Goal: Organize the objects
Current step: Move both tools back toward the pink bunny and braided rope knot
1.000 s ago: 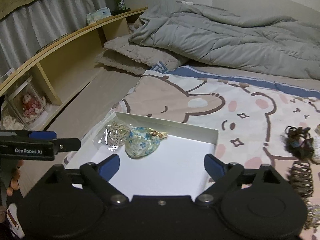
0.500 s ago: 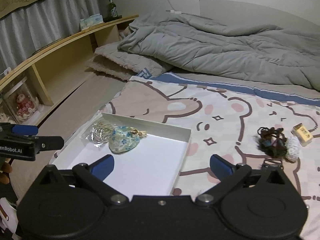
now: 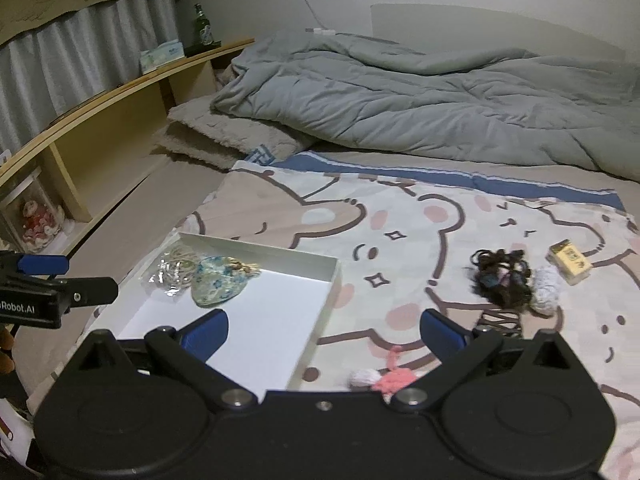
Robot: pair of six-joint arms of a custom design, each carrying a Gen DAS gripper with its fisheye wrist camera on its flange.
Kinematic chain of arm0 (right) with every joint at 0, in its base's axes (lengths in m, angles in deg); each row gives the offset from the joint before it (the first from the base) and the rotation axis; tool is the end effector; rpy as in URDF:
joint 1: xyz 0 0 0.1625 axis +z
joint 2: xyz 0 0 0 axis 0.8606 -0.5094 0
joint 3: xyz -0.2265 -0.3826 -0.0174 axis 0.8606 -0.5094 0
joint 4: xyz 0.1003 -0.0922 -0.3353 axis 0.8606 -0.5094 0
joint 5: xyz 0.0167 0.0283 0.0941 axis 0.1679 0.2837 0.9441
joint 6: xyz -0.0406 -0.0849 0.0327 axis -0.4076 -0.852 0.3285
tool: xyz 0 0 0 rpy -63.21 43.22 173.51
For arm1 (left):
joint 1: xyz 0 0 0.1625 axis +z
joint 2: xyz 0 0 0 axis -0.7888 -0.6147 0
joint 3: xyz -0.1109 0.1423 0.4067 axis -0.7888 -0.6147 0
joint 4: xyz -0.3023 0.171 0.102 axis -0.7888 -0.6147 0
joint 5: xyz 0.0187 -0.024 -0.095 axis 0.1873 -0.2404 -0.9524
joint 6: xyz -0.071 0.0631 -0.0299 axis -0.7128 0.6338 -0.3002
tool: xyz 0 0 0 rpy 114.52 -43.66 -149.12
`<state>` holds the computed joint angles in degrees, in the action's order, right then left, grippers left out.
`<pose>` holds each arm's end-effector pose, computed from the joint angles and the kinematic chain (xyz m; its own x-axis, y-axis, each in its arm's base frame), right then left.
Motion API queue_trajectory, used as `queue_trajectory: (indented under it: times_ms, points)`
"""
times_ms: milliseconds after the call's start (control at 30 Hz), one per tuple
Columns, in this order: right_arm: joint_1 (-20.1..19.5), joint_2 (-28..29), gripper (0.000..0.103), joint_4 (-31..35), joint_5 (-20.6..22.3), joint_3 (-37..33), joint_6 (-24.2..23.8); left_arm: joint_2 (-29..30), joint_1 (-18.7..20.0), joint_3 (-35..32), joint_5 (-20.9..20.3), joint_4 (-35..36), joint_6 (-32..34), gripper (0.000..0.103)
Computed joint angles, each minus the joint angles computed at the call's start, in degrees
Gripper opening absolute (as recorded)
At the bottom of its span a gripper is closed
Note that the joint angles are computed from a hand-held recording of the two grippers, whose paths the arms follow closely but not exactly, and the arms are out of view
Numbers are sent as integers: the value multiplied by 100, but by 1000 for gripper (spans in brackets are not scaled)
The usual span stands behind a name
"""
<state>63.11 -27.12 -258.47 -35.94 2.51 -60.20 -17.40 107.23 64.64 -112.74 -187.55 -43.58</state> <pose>0.4442 -0.5456 0.0379 -0.7563 -0.3701 0.5394 -0.6257 0.6498 -0.4315 -0.0824 -0.4985 0.4467 -0.7052 -0.0679 -0.7058 0.4769 0.6912 -0.5430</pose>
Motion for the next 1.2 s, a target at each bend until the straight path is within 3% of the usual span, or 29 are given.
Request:
queue_trajectory:
  times_ms: [500,900,1200]
  points:
    - [-318,-473,103,-397,-419,531,-118,668,-104,-158,-492,-383,57,103]
    - [-684,-745,103,-767,-498,927,-108,1311,-109,-275,-842,-673,60,103]
    - [-973,-773,103,-1131,-506,1080,-772,1663,43,-425,-1193,-342,-660,103]
